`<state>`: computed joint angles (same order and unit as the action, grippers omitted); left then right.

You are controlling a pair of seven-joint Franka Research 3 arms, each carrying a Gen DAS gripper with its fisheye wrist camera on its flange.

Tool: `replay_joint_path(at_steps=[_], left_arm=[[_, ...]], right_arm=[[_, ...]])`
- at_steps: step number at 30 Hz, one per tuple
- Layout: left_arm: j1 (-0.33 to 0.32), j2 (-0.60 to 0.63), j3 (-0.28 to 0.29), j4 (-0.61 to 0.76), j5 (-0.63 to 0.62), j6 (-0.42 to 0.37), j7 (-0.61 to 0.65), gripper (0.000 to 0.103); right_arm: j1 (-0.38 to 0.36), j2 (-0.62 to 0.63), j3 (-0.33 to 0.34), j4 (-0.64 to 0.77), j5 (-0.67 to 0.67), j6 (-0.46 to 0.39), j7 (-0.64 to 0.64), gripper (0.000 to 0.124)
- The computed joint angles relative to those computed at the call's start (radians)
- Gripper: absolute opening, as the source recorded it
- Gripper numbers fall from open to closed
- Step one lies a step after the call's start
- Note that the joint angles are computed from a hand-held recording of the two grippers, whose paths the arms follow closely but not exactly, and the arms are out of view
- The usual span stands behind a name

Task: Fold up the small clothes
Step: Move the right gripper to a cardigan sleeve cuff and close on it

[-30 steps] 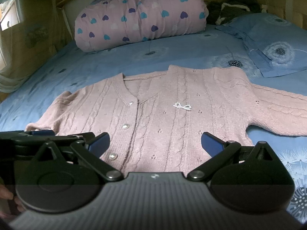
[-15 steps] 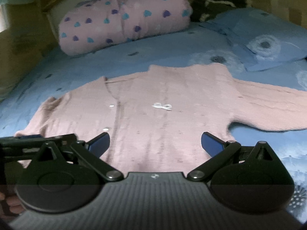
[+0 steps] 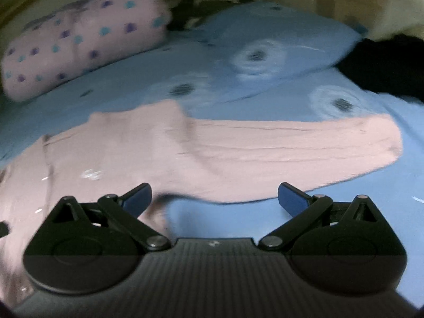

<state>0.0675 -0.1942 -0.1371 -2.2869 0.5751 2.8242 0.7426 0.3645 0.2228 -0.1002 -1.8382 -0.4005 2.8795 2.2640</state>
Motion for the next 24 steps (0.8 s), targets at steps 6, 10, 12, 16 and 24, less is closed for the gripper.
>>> replay_joint_path(at_steps=[6,10,12,16,24], left_arm=[[-0.010,0.021,0.001,0.013,-0.006,-0.009,0.027,0.103],[-0.013,0.028,0.000,0.018,0.002,-0.017,0.026,0.103],[-0.015,0.031,0.002,0.020,-0.001,-0.020,0.029,0.103],[-0.019,0.034,0.008,0.019,-0.017,-0.013,0.037,0.103],[-0.032,0.046,0.016,0.022,-0.073,-0.009,0.080,0.103]], right_arm=[[-0.044,0.025,-0.016,0.006,0.093,-0.023,0.063,0.103],[-0.047,0.056,-0.043,0.018,0.100,-0.024,0.121,0.103],[-0.063,0.079,-0.037,0.027,0.126,-0.007,0.101,0.103],[-0.058,0.120,-0.061,0.039,0.153,0.072,0.081,0.103],[-0.010,0.177,-0.136,0.060,0.283,0.194,0.060,0.102]])
